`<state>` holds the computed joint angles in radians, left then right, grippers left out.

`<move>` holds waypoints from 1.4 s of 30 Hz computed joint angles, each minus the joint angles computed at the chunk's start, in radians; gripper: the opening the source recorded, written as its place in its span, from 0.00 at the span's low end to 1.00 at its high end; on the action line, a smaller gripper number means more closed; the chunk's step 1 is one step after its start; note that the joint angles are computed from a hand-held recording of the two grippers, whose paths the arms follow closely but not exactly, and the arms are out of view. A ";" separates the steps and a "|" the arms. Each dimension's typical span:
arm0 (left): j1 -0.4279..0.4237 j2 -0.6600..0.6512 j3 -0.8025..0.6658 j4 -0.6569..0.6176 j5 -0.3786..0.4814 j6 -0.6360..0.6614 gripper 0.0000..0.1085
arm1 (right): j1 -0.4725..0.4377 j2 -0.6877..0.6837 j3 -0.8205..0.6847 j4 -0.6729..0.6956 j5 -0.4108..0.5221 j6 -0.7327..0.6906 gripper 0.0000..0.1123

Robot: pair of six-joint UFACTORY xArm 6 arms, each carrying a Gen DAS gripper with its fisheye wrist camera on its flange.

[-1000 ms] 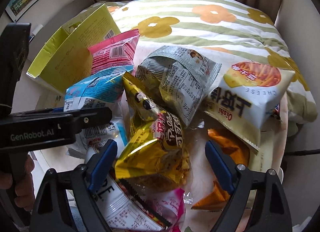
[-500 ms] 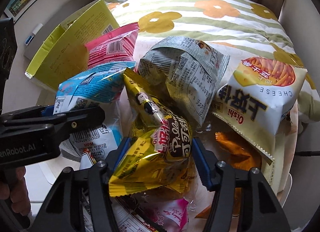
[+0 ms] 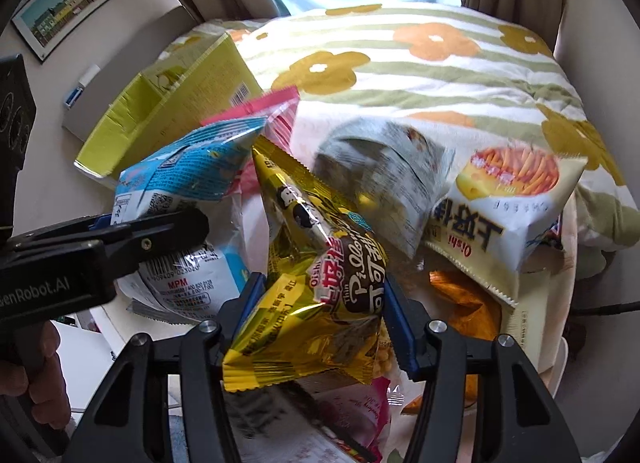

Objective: Organize snacks
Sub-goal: 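Carry both bags over the cardboard box and open both tools to drop them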

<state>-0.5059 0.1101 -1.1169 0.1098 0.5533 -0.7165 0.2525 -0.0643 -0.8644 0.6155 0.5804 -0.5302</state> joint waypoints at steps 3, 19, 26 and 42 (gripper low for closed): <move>0.008 -0.051 0.013 0.050 0.005 -0.029 0.52 | 0.003 -0.027 -0.010 0.019 -0.001 -0.007 0.47; 0.236 -0.236 0.040 -0.007 -0.047 0.209 0.52 | 0.129 0.004 -0.250 -0.092 -0.048 0.163 0.47; 0.418 -0.194 -0.026 -0.235 -0.020 0.559 0.52 | 0.231 0.193 -0.484 -0.229 -0.069 0.367 0.47; 0.666 0.278 -0.464 -0.375 0.201 0.933 0.52 | 0.367 0.798 -1.244 -0.514 0.205 0.851 0.47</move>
<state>0.1604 0.3876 -1.5809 -0.2652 0.7543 0.2167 0.6190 0.7334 -2.1086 0.1017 0.7852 0.3213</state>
